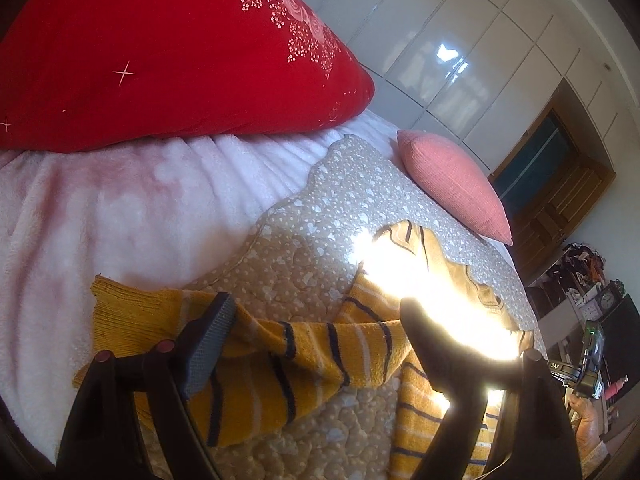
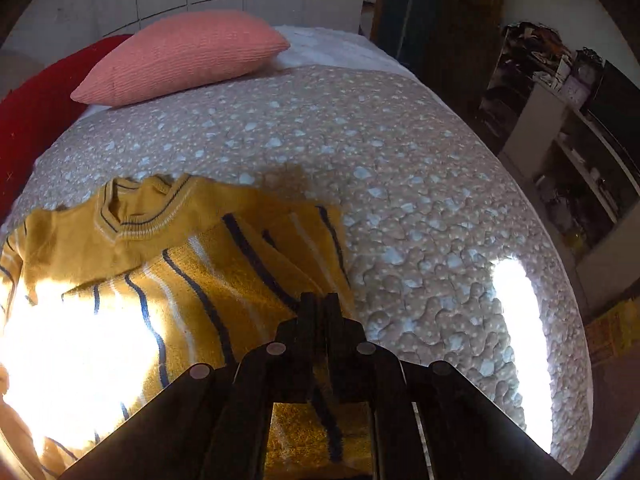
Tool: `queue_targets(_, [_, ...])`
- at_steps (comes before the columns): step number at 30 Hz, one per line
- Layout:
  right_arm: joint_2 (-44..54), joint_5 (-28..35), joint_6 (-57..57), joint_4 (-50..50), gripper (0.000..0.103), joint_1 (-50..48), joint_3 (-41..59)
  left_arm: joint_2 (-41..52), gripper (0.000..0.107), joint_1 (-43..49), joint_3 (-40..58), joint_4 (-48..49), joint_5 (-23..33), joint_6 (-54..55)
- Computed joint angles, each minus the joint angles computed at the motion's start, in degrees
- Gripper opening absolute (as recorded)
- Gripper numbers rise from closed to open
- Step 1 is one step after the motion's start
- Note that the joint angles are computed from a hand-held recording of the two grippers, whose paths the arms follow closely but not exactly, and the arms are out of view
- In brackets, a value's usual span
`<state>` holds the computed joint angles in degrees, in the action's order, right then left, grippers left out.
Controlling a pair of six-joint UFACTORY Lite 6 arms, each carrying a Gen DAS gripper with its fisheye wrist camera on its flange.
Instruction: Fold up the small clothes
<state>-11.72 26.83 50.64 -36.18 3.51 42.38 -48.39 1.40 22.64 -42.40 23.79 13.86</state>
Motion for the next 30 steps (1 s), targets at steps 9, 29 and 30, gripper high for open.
queue_targets(9, [1.5, 4.8, 7.1, -3.6, 0.024, 28.4, 9.9, 1.7, 0.084, 1.8, 0.2, -2.8, 1.3, 2.6])
queue_targets(29, [30.0, 2.4, -2.9, 9.2, 0.041, 39.1, 38.5, 0.9, 0.085, 27.6, -0.1, -19.2, 18.8, 24.7])
queue_targets(30, [28.1, 2.8, -2.0, 6.8, 0.045, 40.8, 36.3, 1.2, 0.085, 27.6, -0.1, -19.5, 18.9, 24.7])
